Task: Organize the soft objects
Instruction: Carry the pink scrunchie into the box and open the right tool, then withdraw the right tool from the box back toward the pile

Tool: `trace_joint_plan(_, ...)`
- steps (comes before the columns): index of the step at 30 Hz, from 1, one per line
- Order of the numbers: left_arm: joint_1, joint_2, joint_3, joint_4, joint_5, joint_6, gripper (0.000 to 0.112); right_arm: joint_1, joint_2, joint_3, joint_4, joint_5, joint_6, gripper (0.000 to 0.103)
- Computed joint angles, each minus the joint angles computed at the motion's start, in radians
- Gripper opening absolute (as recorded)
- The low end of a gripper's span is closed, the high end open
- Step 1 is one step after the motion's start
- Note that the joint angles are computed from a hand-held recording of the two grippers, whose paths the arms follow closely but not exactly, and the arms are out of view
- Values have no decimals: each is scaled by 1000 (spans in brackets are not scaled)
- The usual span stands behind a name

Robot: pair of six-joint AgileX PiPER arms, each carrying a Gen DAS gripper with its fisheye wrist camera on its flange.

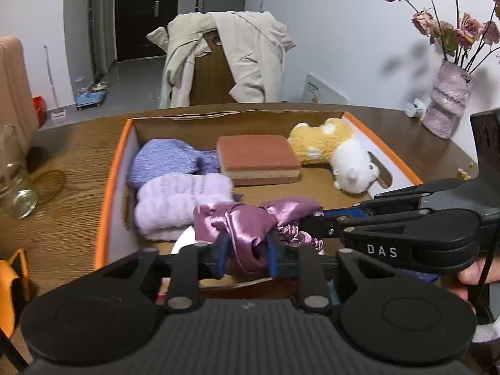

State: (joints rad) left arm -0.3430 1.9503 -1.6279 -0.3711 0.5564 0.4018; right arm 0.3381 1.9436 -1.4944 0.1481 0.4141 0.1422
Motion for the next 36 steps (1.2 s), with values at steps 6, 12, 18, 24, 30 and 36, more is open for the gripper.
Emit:
trace_joint_plan(6, 43, -107, 88, -112, -18, 117, 58, 28, -85, 44, -82, 13, 78, 41)
trace_joint_plan(12, 90, -327, 242, -181, -76, 161, 66, 91, -319, 188, -391, 36, 369, 49)
trace_joint_plan(18, 136, -594, 476, -305, -125, 298, 75, 246, -569, 364, -725, 111, 713, 54)
trace_joint_plan(24, 103, -809, 703, -268, -198, 274, 79, 519, -706, 486, -1062, 271, 1105, 59)
trace_joint_plan(30, 85, -1004, 894, -333, -203, 314, 82, 884, -746, 558, -1276, 550, 1406, 64)
trace_joint_plan(36, 38, -1180, 1042, -167, -211, 117, 84, 1163, -725, 610, -1363, 758, 1645, 68)
